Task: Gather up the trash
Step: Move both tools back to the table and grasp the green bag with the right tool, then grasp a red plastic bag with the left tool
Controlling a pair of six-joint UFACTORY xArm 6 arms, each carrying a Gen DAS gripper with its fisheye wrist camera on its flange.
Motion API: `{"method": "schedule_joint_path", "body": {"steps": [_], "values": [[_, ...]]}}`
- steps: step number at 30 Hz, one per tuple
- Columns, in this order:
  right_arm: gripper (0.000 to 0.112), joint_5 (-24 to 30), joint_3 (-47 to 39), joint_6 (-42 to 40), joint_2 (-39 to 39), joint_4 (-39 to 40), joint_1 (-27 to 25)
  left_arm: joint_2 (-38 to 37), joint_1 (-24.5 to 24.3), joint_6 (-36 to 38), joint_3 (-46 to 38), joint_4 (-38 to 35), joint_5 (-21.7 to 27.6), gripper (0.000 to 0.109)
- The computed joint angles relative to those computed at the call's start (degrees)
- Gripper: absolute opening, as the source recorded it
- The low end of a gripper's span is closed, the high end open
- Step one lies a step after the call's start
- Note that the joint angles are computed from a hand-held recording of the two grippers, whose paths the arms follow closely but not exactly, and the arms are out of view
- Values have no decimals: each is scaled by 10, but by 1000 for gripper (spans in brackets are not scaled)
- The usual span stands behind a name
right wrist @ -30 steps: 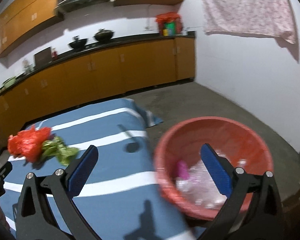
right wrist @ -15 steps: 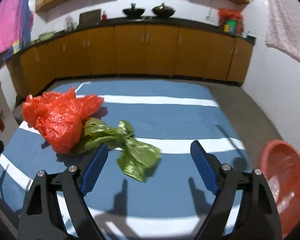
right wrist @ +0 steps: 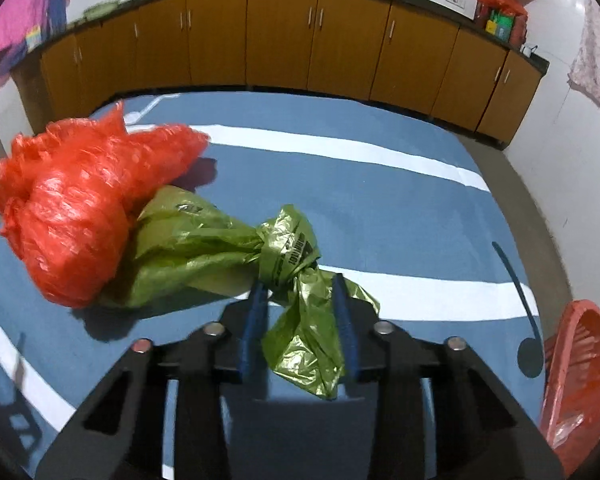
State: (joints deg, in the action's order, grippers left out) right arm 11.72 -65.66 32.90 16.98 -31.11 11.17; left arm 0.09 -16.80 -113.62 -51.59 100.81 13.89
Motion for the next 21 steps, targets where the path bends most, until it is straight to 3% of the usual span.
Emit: {"method": "schedule_joint_path", "body": {"steps": [5, 12, 15, 21], "values": [[18, 10, 40, 118, -39, -107, -23, 22, -17, -10, -35, 11, -24, 96], [15, 37, 108, 318, -112, -262, -72, 81, -60, 13, -113, -7, -19, 96], [14, 25, 131, 351, -133, -283, -92, 125, -75, 91, -160, -85, 3, 96], [14, 2, 161, 360, -154, -284, -115, 199, -73, 249, -234, -271, -22, 96]]}}
